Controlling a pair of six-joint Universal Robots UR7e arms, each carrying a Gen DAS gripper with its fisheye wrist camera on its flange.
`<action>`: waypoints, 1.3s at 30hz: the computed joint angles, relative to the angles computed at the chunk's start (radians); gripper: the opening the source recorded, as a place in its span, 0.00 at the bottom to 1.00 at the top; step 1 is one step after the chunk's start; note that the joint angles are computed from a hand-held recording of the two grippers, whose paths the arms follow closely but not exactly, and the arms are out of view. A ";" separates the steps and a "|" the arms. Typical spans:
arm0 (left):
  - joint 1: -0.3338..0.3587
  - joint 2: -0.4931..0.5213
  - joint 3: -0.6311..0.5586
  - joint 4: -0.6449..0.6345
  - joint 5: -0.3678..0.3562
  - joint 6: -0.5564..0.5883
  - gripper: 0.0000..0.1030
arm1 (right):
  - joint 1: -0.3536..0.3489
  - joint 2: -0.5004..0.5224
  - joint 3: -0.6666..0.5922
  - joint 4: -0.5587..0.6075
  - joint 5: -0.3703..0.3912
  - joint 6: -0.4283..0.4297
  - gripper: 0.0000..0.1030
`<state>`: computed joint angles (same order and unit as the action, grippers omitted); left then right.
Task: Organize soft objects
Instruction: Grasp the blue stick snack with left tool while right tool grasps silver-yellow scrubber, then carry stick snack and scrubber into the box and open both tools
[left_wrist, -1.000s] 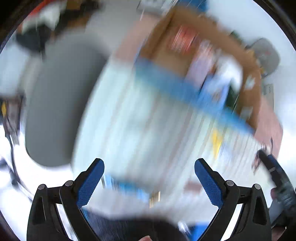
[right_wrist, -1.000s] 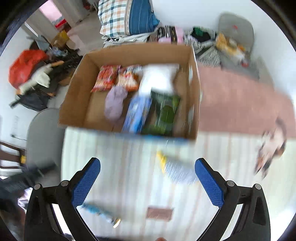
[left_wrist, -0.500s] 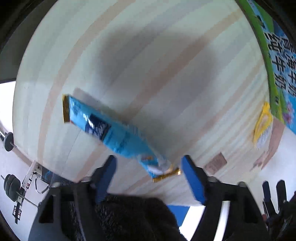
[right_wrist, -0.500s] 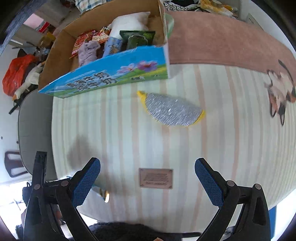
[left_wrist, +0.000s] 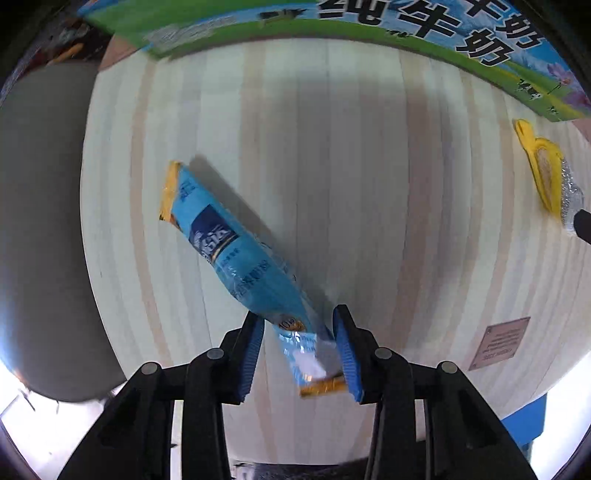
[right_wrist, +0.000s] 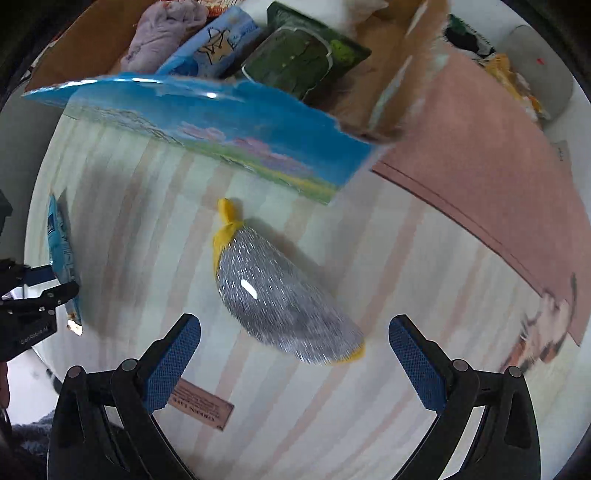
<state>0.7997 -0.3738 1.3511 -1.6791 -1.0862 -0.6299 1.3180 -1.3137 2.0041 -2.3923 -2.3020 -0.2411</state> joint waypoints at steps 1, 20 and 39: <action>0.001 0.013 -0.020 0.014 0.005 0.010 0.35 | -0.011 0.009 -0.009 0.007 0.017 -0.002 1.00; 0.056 0.007 -0.024 -0.099 -0.047 0.099 0.31 | -0.146 -0.140 0.109 0.012 0.402 0.380 0.84; 0.002 -0.031 0.039 -0.169 -0.004 0.142 0.20 | 0.036 0.065 0.085 -0.005 0.133 0.467 0.51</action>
